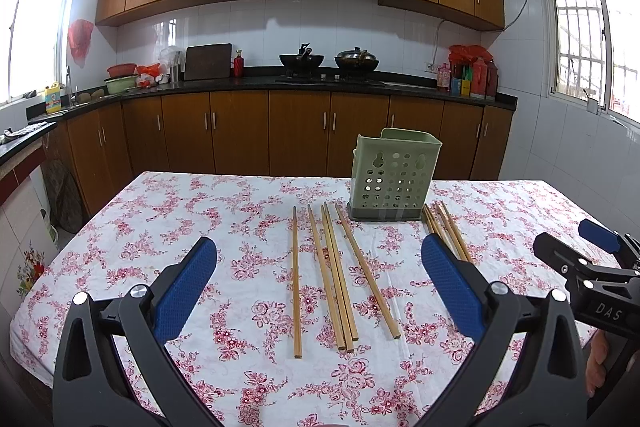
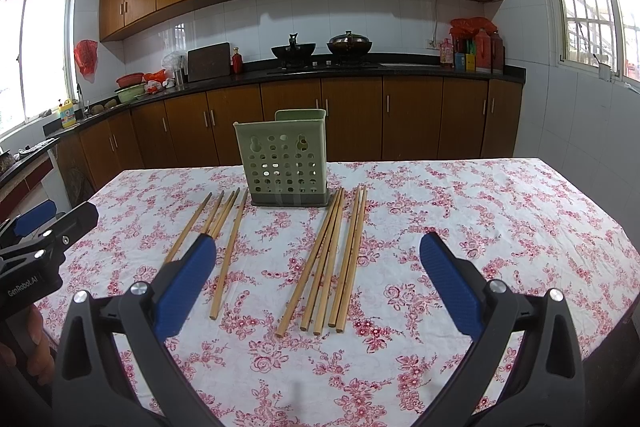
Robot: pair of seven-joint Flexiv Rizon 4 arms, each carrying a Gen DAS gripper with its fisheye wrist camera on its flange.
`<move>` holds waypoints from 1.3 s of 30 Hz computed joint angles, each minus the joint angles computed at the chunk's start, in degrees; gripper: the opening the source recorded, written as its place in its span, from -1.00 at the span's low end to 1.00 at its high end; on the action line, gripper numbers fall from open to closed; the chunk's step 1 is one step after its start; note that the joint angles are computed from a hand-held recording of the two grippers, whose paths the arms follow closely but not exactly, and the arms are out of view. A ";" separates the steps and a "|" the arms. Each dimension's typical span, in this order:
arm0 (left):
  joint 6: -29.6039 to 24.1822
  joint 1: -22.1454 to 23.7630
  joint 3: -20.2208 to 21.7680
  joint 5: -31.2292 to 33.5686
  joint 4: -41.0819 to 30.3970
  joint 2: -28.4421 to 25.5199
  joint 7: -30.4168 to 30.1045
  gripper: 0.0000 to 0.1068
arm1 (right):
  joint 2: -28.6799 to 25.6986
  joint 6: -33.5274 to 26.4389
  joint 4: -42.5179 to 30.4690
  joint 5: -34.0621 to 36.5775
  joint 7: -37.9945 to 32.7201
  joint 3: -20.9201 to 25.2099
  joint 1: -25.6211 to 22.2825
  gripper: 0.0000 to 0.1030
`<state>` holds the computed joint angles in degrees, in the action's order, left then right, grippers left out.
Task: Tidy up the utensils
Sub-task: 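Lower the left gripper onto one bamboo chopstick and close while the right gripper grasps another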
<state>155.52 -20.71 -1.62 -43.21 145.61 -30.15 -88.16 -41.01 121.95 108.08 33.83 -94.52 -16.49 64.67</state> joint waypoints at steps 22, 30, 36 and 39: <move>-27.36 4.85 3.31 -0.94 -1.36 3.06 -3.35 0.90 | -3.34 -30.17 -9.06 -8.69 18.40 -3.05 -7.39 0.34; -32.98 10.66 4.80 10.97 -2.50 3.15 -8.52 0.85 | -7.09 -39.44 -18.45 -16.19 21.01 6.23 -16.70 -0.45; -35.89 11.88 6.26 14.22 -4.24 2.32 -8.92 0.49 | -9.89 -39.77 -20.47 -22.17 25.22 5.18 -16.52 -0.66; -37.00 12.34 6.73 15.61 -5.21 1.77 -8.64 0.40 | -10.22 -38.27 -19.31 -24.90 26.84 4.11 -15.99 -0.79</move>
